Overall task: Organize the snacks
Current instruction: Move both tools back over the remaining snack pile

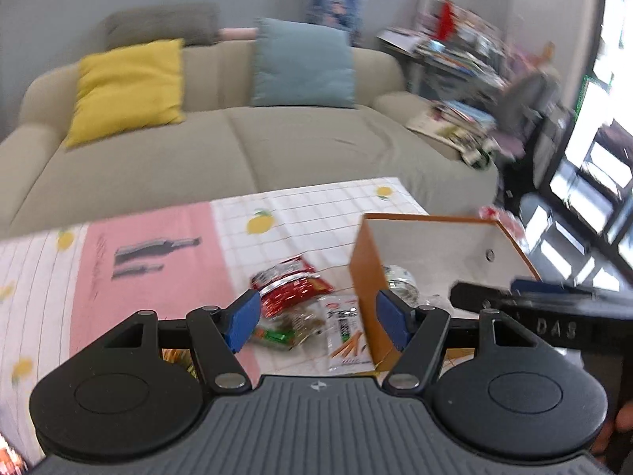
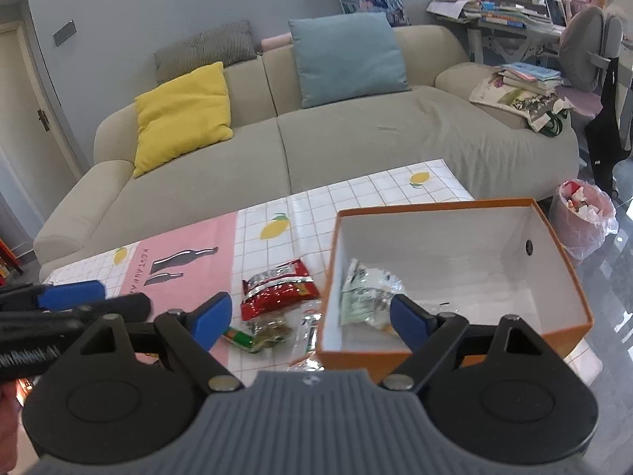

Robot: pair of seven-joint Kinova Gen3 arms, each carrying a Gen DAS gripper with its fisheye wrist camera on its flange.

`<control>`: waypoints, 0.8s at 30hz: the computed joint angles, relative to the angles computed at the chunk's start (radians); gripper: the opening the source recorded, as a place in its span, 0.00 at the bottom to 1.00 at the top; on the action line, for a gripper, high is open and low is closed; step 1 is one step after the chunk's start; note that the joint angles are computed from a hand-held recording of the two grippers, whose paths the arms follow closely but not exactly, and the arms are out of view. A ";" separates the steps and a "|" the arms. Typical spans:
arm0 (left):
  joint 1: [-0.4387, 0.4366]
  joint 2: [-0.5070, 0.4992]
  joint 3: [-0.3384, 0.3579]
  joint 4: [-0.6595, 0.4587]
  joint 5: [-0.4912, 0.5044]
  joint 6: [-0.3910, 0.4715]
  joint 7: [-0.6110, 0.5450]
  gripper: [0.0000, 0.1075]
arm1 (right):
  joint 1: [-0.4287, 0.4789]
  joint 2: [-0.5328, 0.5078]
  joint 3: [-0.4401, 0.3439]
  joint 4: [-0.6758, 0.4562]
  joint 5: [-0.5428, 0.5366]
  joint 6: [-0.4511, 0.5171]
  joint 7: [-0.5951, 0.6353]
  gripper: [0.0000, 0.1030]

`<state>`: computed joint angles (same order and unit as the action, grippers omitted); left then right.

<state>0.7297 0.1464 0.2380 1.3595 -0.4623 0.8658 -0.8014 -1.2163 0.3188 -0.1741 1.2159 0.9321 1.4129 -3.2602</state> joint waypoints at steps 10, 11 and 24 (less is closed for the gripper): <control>-0.093 -0.073 0.023 0.114 0.121 0.123 0.091 0.77 | -0.044 0.091 0.011 -0.067 -0.103 -0.033 0.046 0.87; -0.097 -0.072 0.027 0.118 0.132 0.134 0.086 0.77 | -0.045 0.097 0.013 -0.069 -0.117 -0.044 0.058 0.88; -0.121 -0.082 0.039 0.180 0.202 0.176 0.056 0.77 | -0.048 0.171 0.059 -0.152 -0.274 -0.065 0.220 0.88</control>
<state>0.6083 0.0639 0.2773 1.5396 -0.2605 1.0419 -0.7454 -1.2640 0.4898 -0.1155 1.0640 0.6580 1.3476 -3.0402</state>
